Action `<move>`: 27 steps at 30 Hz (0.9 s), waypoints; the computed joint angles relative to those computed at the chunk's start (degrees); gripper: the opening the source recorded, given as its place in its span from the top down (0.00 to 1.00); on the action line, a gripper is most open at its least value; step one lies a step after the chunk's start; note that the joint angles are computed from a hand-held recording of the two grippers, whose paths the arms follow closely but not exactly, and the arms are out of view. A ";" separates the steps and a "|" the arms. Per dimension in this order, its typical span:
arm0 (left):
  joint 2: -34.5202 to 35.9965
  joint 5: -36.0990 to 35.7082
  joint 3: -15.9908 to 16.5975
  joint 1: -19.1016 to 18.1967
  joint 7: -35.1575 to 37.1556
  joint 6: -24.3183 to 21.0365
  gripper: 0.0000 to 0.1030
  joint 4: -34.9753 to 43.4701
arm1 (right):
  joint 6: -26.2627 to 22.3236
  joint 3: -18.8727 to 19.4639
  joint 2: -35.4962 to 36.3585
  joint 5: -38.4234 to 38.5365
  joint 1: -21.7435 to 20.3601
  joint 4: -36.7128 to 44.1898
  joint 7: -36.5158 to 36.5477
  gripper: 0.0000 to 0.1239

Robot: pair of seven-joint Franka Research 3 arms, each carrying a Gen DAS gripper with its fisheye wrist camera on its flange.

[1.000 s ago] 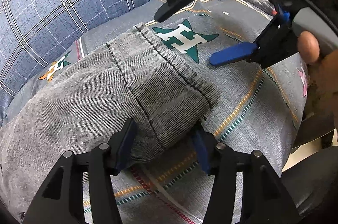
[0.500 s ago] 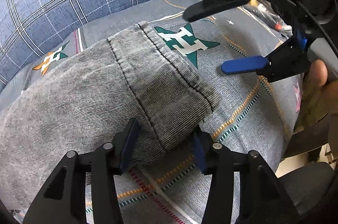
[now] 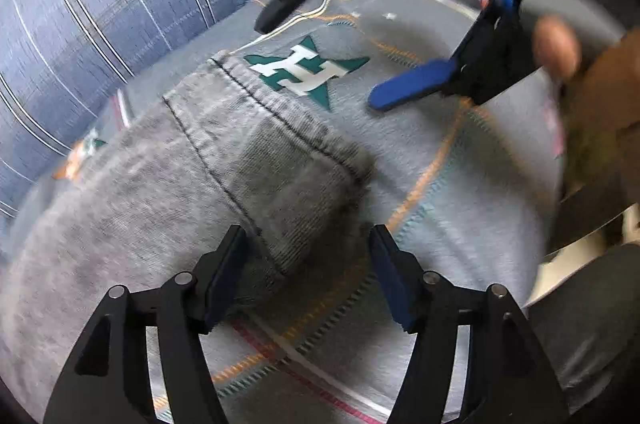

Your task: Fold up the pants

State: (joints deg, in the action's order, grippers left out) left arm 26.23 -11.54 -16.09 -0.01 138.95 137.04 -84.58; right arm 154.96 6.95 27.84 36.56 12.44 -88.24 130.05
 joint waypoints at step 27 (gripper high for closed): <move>5.27 -18.35 -2.50 7.11 -8.33 -12.72 0.90 13.56 | -5.56 -3.36 12.86 -8.91 5.69 20.95 3.99 0.85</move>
State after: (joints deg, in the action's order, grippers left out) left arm 31.50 -29.89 -18.60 7.10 130.62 124.32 -71.02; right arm 149.40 3.59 40.70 27.65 18.13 -67.28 134.04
